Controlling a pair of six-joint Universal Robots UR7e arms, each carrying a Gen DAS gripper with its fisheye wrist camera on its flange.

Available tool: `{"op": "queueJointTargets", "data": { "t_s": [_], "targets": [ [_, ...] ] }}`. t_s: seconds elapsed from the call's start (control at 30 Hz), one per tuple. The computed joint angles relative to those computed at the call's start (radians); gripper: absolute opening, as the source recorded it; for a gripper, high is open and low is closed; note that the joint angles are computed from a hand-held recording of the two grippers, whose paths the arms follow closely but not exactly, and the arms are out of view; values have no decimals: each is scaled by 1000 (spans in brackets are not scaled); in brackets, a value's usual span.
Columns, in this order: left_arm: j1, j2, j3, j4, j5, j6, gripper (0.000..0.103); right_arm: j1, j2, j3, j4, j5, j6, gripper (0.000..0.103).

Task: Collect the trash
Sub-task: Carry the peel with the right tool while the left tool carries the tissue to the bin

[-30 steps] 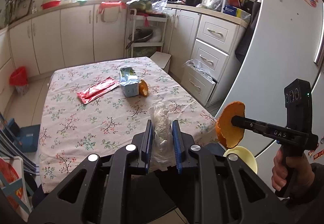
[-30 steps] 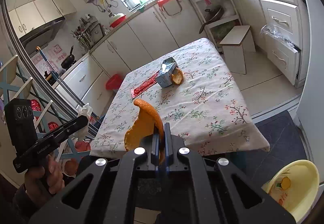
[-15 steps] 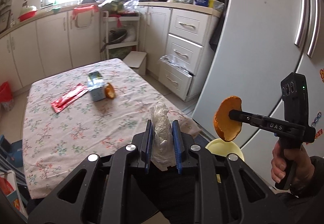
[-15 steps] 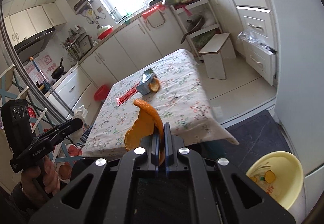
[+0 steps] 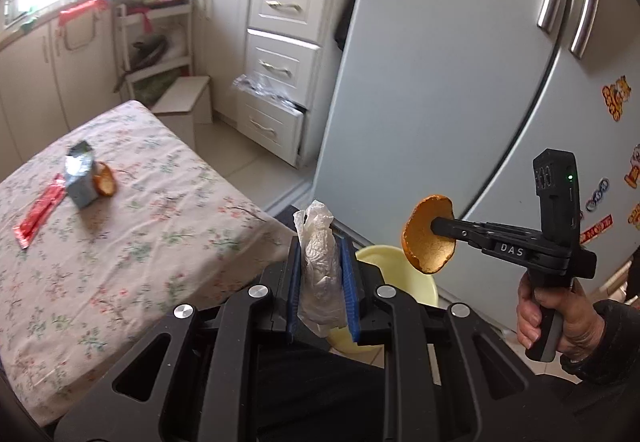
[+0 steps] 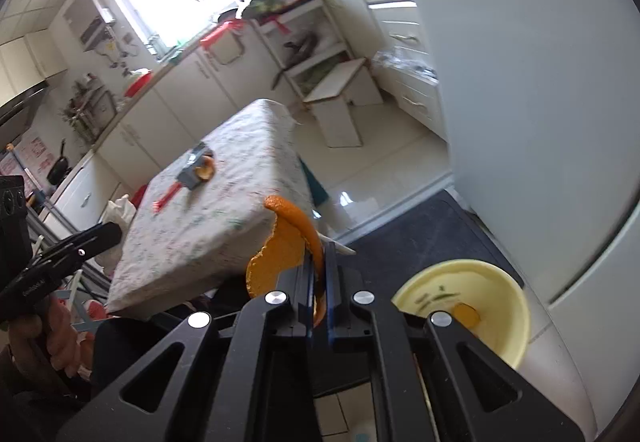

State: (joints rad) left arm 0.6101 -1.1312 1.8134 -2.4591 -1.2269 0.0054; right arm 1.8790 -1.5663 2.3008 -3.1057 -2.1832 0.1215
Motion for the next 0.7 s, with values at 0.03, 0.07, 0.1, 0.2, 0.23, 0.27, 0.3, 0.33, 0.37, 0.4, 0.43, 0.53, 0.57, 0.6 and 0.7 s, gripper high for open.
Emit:
{"op": "queueJointTargets", "data": {
  "t_s": [0.03, 0.07, 0.1, 0.2, 0.23, 0.27, 0.3, 0.33, 0.37, 0.4, 0.43, 0.53, 0.57, 0.6, 0.7],
  "targets": [
    [3, 22, -14, 12, -20, 3, 18, -11, -9, 10, 3, -9, 2, 5],
    [3, 41, -26, 21, -35, 7, 18, -20, -17, 18, 7, -17, 6, 5],
    [2, 58, -34, 28, -48, 12, 18, -35, -30, 32, 11, -18, 16, 5],
    [-5, 120, -65, 60, -94, 38, 18, -61, -54, 56, 20, -21, 36, 5],
    [-6, 134, -72, 68, -104, 44, 18, -71, -63, 66, 21, -18, 42, 5],
    [-7, 152, -79, 78, -116, 50, 18, -80, -70, 73, 23, -17, 46, 5],
    [-8, 176, -91, 94, -131, 54, 18, -87, -76, 78, 25, -18, 50, 5],
    [-8, 193, -99, 103, -141, 55, 18, -96, -80, 83, 25, -17, 48, 5],
    [-6, 212, -109, 116, -155, 54, 18, -102, -85, 87, 26, -18, 49, 5],
    [-3, 234, -122, 135, -172, 53, 18, -110, -91, 91, 26, -15, 48, 5],
    [-1, 250, -132, 144, -180, 55, 18, -114, -95, 95, 28, -19, 53, 5],
    [-1, 292, -153, 171, -201, 63, 18, -124, -110, 107, 38, -29, 61, 5],
    [-2, 304, -159, 178, -207, 65, 18, -130, -114, 109, 40, -30, 64, 5],
    [-1, 313, -166, 184, -209, 66, 18, -136, -118, 113, 40, -30, 63, 5],
    [5, 350, -194, 227, -227, 67, 19, -160, -135, 125, 44, -20, 61, 5]
  ]
}}
